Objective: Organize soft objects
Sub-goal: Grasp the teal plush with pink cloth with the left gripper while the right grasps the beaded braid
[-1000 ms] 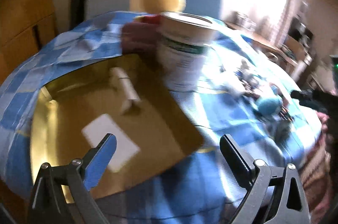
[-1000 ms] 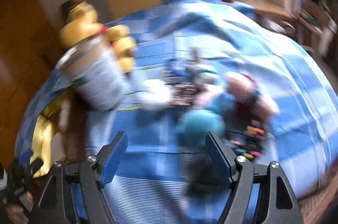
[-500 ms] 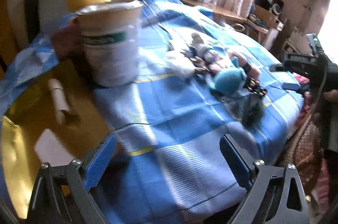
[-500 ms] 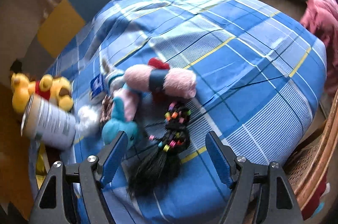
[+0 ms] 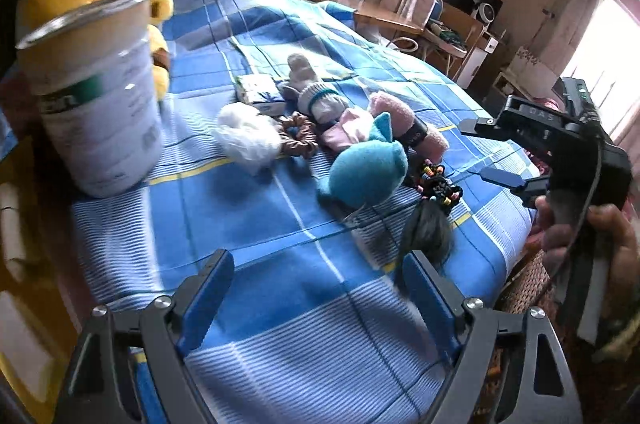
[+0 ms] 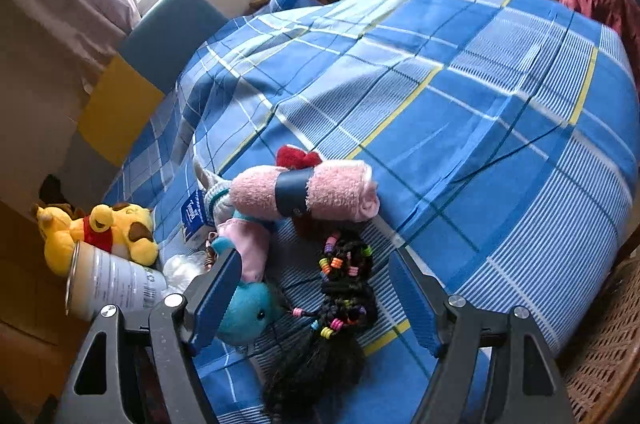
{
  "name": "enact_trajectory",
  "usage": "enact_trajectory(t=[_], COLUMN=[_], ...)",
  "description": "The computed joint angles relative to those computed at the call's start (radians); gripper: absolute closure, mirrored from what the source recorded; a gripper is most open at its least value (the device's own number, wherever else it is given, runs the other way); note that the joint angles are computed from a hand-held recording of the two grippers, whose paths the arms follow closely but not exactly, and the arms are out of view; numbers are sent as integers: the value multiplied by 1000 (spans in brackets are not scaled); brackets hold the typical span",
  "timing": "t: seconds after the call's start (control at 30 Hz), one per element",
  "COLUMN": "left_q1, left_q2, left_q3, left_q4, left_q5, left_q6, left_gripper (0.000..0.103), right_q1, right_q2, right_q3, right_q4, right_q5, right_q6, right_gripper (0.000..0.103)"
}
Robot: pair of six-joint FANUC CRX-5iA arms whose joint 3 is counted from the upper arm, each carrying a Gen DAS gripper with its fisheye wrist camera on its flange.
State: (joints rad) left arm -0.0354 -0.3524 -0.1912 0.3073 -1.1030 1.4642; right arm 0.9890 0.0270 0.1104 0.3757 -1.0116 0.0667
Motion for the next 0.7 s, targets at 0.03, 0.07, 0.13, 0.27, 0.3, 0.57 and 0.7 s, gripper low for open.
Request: enact_trajectory(t=[0.03,0.07,0.13,0.27,0.3,0.57,0.7], left_q1=[-7,-6,-15,-44,-48,-125,-148], left_q2=[18,25,54,116,133,278,360], left_q3=[10,12,34,87,97,245,317], left_q4=[2,12,15,-3,8,-72,-90], left_q5=[3,3,-2,-4,-3,12,-11], left_q6=[5,-1,7,36,33,90,89], left_gripper=[15,13,9,7,7,8,13], right_q1=[0,0,-3,-17,-17,-22,-24], right_q2=[-4,-9,-19,-31,-29,-29,-30], right_q3=[-7,-14,-28,-42,-39,-33,-33], right_q4=[4,9,9,-19,-25,-53,-64], right_q5=[5,9,21,53,51,69,77], right_q6=[-9,-21,-46,-60,-54,-16,-6], right_gripper=[26,26,26,26,26,26,26])
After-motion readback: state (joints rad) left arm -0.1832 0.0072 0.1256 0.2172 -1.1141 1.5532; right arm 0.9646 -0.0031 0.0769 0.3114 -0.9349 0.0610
